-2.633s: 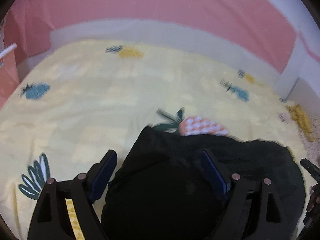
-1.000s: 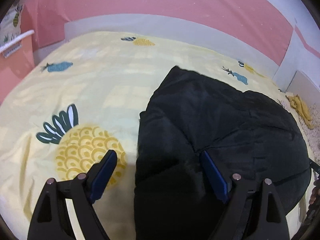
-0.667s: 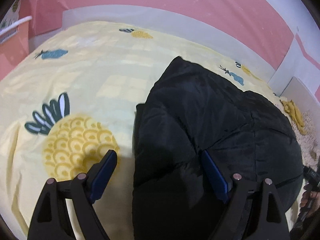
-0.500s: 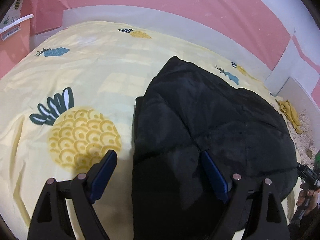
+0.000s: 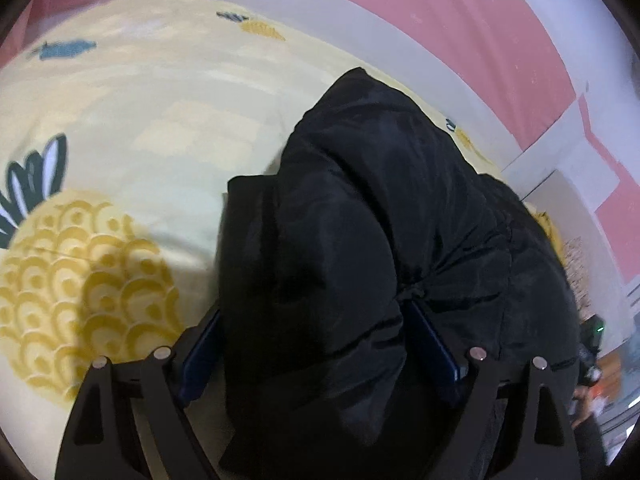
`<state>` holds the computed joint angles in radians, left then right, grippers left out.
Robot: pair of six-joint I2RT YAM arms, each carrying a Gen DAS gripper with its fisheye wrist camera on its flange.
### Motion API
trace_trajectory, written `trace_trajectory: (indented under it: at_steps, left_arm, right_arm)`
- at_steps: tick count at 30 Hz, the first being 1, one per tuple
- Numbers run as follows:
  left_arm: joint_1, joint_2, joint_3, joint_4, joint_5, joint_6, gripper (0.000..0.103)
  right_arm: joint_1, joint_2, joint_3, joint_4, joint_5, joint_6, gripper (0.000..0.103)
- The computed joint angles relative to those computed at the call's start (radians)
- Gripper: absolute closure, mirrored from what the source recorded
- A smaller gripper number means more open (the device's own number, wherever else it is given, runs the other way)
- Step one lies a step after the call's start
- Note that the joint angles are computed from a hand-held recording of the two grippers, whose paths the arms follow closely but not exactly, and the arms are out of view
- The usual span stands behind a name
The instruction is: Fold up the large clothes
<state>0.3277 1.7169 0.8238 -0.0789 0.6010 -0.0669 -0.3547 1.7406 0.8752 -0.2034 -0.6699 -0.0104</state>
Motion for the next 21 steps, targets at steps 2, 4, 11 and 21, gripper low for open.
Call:
trace_trajectory:
  at_steps: [2, 4, 11, 21]
  left_arm:
    - [0.008, 0.014, 0.011, -0.01, 0.023, 0.007, 0.012]
    - [0.008, -0.004, 0.0, -0.02, 0.02, 0.015, 0.012]
    - [-0.004, 0.025, 0.029, -0.017, 0.018, 0.034, 0.011]
    - [-0.055, 0.026, 0.061, -0.054, -0.023, 0.031, 0.011]
  right_arm:
    - [-0.005, 0.031, 0.022, 0.0, -0.035, 0.009, 0.024]
    - [-0.007, 0.021, 0.019, -0.018, -0.042, -0.003, 0.027]
    - [0.0, 0.095, 0.083, -0.051, -0.09, -0.053, 0.032]
    - [0.024, 0.13, 0.098, -0.017, -0.102, -0.023, 0.044]
